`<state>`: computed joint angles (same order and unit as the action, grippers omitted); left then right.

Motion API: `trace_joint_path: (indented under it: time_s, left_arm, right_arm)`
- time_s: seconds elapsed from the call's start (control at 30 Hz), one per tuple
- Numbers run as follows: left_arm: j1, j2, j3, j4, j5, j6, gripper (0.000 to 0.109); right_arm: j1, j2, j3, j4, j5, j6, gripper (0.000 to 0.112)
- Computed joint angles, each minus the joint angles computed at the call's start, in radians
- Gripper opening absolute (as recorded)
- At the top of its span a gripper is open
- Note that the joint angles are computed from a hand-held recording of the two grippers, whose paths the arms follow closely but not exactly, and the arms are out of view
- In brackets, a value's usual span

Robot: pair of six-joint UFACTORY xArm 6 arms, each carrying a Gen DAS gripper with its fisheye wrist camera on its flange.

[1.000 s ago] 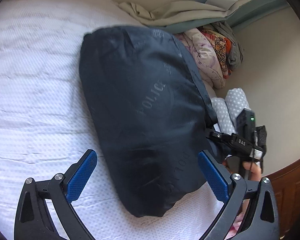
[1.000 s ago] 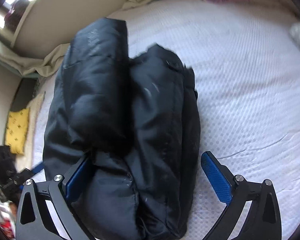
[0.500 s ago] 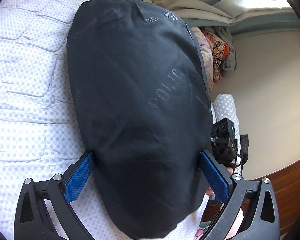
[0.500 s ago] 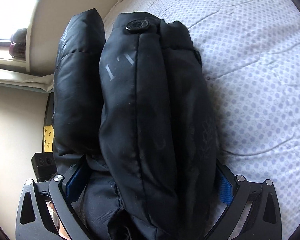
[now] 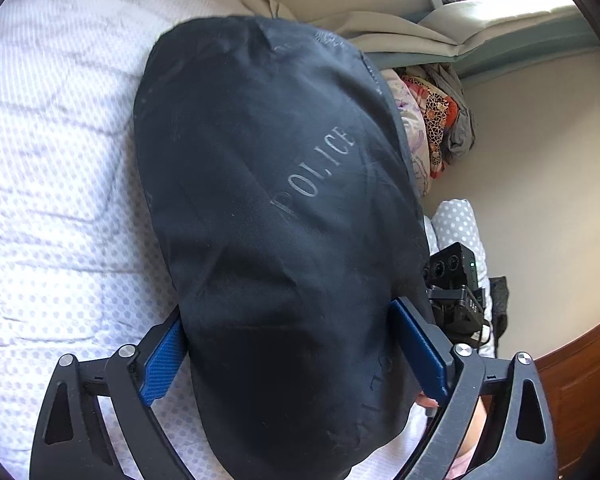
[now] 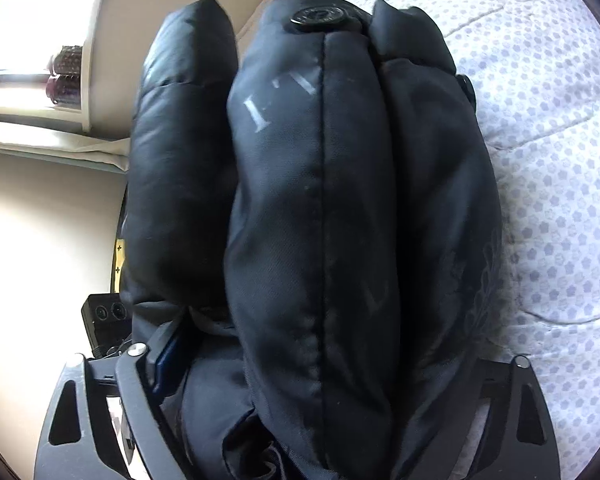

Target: Fold large clothes

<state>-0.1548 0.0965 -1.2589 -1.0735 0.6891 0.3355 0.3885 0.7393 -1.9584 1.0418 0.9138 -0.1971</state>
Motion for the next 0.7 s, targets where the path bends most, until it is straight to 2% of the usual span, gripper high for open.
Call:
trace_joint_path:
  time_s: [0.2, 0.47, 0.7]
  left_arm:
    - [0.009, -0.041, 0.019, 0.035, -0.042, -0.023, 0.094]
    - [0.022, -0.155, 0.089, 0.119, -0.101, -0.037, 0.094]
    - [0.063, -0.265, 0.161, 0.180, -0.108, -0.055, 0.094]
  right_arm:
    - [0.016, -0.048, 0.034, -0.006, -0.019, -0.036, 0.076]
    - [0.057, -0.110, 0.080, 0.023, -0.052, -0.110, 0.074]
    - [0.103, -0.169, 0.128, 0.036, -0.113, -0.199, 0.074]
